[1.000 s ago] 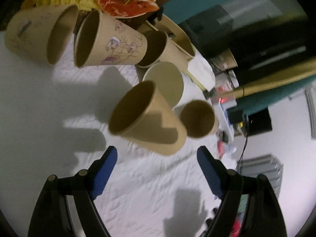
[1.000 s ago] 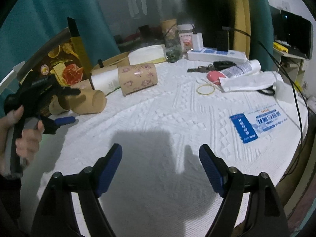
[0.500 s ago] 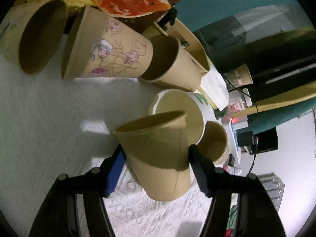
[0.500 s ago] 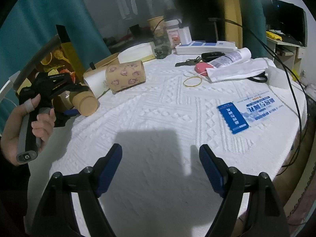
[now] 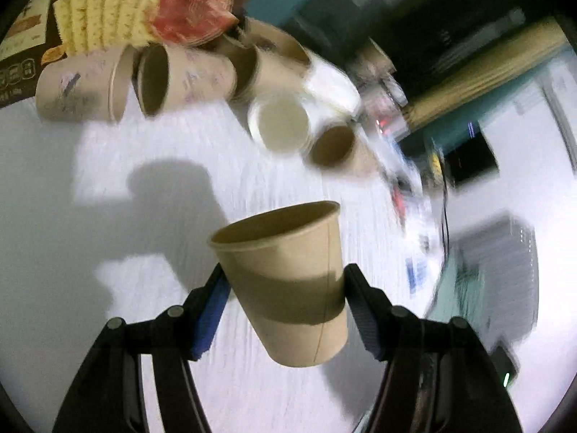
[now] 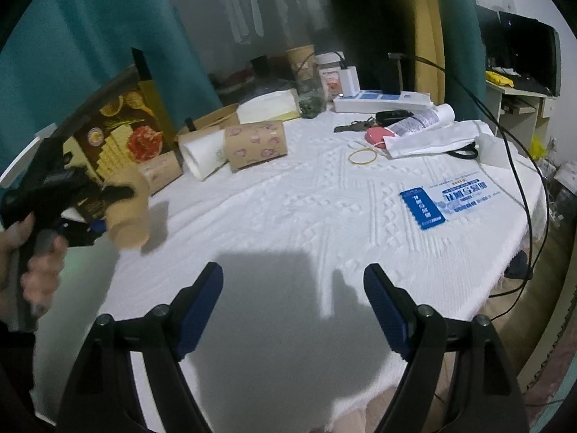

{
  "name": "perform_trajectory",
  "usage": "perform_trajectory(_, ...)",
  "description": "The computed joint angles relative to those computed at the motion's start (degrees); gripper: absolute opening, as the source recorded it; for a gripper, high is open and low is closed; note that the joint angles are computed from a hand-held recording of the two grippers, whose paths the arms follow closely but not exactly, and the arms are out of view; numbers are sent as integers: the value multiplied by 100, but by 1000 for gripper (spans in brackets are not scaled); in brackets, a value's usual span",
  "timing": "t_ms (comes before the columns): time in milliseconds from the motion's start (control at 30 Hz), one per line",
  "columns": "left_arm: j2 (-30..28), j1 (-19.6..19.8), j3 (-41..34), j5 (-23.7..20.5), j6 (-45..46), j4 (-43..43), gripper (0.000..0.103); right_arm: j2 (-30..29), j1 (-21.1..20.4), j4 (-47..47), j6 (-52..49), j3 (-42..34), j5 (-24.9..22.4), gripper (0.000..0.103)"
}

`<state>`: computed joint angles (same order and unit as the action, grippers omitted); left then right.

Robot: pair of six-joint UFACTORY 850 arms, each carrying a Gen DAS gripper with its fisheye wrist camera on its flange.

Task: Flip cup upright
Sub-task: 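Lift the tan cup with the left gripper and rotate it toward upright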

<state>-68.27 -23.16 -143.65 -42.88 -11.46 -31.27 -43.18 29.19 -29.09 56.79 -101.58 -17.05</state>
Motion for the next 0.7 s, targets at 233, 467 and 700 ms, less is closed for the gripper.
perform_trajectory(233,1184,59,2129,-378,1599,-1120,64,402,248,-289,375,653,-6,78)
perform_trajectory(467,1135,-7,2392,-609,1758,-1287,66,741,393,243,208,1216,239,78)
perform_trajectory(700,1408,-19,2865,-329,2182,-1628,69,884,478,637,-192,1365,127,78)
